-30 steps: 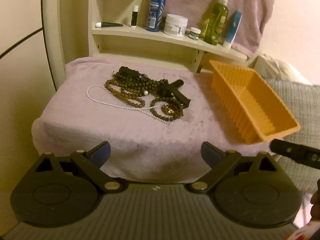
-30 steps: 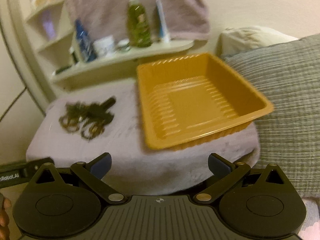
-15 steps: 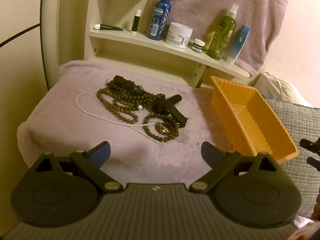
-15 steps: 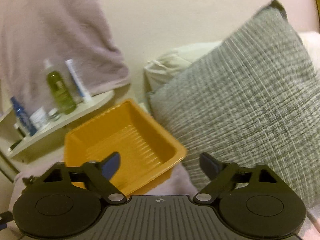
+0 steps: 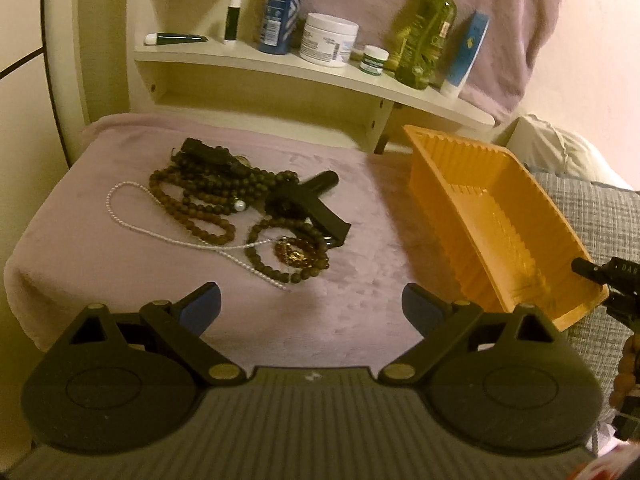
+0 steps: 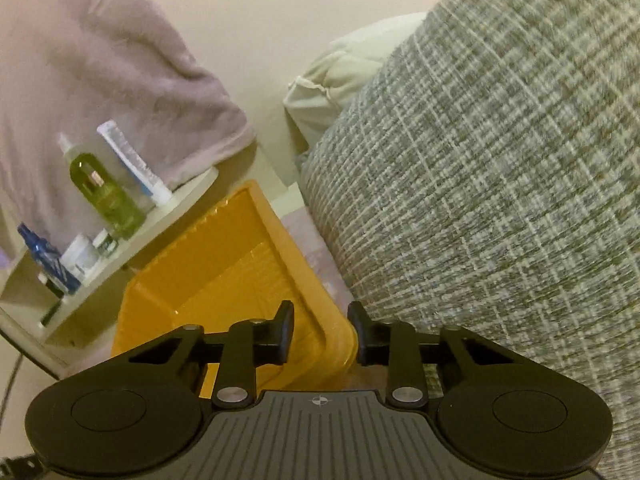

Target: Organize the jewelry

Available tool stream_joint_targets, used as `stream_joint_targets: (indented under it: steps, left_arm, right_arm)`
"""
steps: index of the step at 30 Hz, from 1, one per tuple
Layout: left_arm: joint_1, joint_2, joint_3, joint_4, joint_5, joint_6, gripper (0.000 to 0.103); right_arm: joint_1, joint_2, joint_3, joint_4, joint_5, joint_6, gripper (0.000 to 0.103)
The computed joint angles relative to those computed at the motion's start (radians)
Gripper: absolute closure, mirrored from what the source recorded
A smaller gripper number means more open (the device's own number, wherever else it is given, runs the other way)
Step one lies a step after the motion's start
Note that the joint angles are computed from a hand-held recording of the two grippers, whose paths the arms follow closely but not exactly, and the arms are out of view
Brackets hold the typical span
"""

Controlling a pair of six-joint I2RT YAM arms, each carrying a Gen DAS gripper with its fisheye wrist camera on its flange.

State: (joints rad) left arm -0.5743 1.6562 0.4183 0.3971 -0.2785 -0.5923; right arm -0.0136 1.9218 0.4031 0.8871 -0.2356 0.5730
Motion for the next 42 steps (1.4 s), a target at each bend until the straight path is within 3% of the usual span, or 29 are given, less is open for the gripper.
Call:
stream_joint_targets:
  steps: [7,12,18,24,29,34,37,42]
  left_arm:
    - [-0.017,0.032,0.022,0.003,0.012,0.002,0.007]
    - [-0.017,0.031,0.019,0.007,0.012,-0.004,0.007]
    - [0.007,0.009,-0.005,0.019,0.014,0.011,0.007]
    - [0.072,0.017,-0.041,0.082,0.010,0.082,0.009]
    - [0.185,0.068,-0.062,0.171,0.058,0.204,0.016]
    - [0.318,0.121,-0.050,0.229,0.160,0.434,0.027]
    - [0.379,0.155,-0.023,0.223,0.223,0.561,0.036]
    - [0.445,0.208,0.028,0.218,0.307,0.742,0.060]
  right_arm:
    - [-0.065,0.028,-0.016,0.045,-0.094,0.025,0.077]
    - [-0.051,0.028,-0.003,0.033,-0.092,0.044,0.087]
    - [0.023,-0.052,-0.008,-0.027,0.012,0.034,0.091]
    - [0.181,-0.213,-0.037,-0.153,0.254,-0.040,0.094]
    - [0.306,-0.286,-0.039,-0.225,0.431,-0.115,0.094]
    - [0.407,-0.311,-0.020,-0.281,0.555,-0.191,0.095]
    - [0.440,-0.310,-0.004,-0.307,0.599,-0.212,0.096]
    - [0.481,-0.304,0.020,-0.343,0.649,-0.223,0.097]
